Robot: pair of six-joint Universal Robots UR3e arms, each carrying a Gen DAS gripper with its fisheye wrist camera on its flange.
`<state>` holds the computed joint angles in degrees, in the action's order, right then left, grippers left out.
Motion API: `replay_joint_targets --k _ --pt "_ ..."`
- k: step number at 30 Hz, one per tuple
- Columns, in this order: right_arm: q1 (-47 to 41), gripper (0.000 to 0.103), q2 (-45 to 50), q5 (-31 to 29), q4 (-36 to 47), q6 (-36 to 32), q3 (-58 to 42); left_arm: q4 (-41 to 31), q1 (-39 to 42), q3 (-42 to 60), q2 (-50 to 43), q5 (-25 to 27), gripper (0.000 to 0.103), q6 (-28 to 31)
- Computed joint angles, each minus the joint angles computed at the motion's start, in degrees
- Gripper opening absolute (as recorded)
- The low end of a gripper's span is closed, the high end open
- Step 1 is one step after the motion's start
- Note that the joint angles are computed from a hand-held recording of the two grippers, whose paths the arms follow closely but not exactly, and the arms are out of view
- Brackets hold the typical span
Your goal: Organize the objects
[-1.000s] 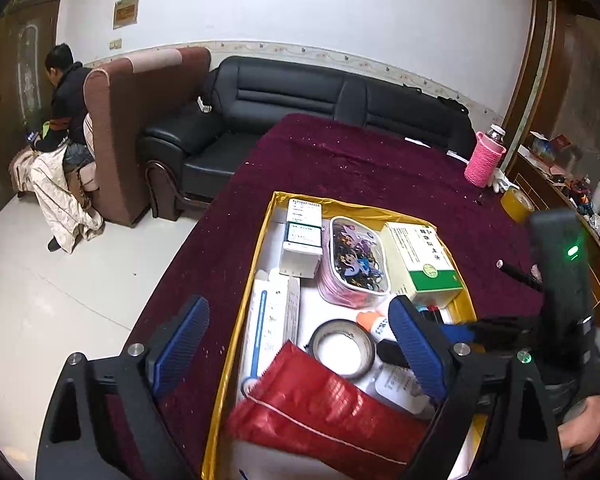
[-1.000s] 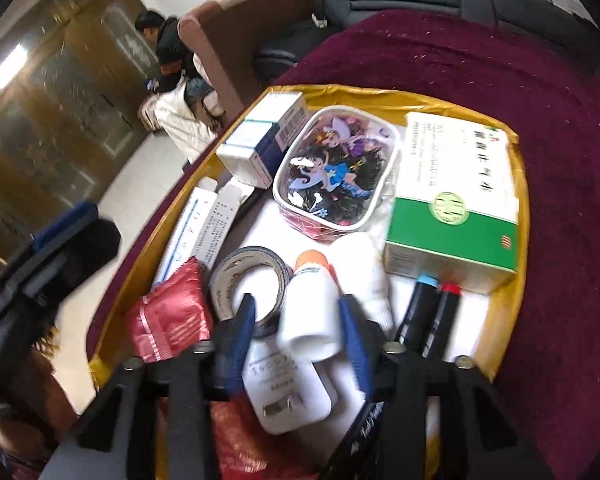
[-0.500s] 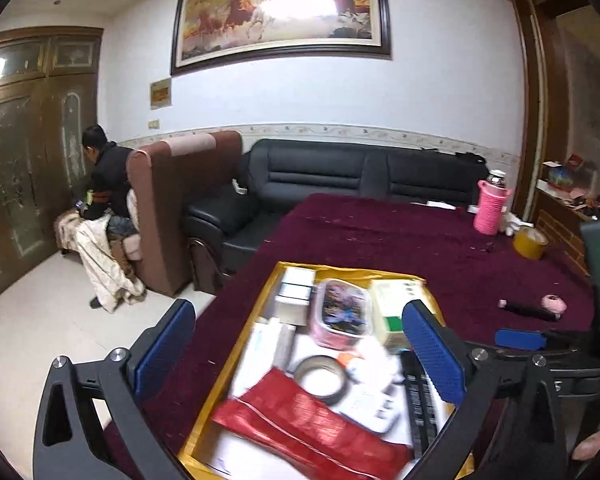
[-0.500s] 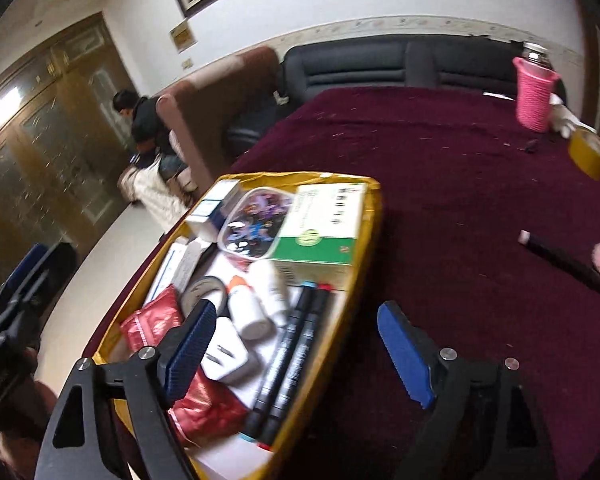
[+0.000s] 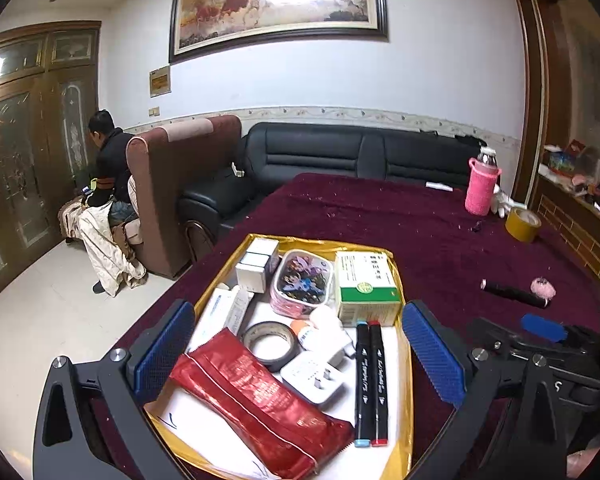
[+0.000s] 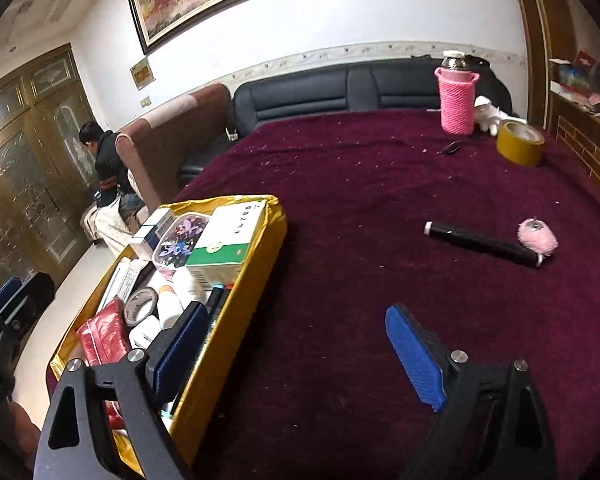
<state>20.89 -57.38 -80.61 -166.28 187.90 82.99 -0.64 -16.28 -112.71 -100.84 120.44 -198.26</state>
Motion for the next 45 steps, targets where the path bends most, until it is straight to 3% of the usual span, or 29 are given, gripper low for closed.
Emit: replay_joint_targets --k 13,21,30,45 --pt "1.98 0.097 0.41 -7.62 -5.58 -3.81 3.53 -6.00 -2.97 5.76 -3.81 4.22 0.103 -1.42" --pt "5.28 0.099 2.23 -12.55 -5.68 -6.80 1.18 -6.46 -1.71 4.20 -2.85 4.02 0.103 -2.21" --pt "8.32 0.100 4.51 -16.13 -3.33 -8.21 -2.83 -6.63 2.56 -0.73 0.66 0.13 0.103 -5.82" --pt "13.10 0.100 7.99 -23.11 -2.48 -10.96 -8.25 -6.95 4.88 -4.52 3.29 -0.02 0.103 -7.67"
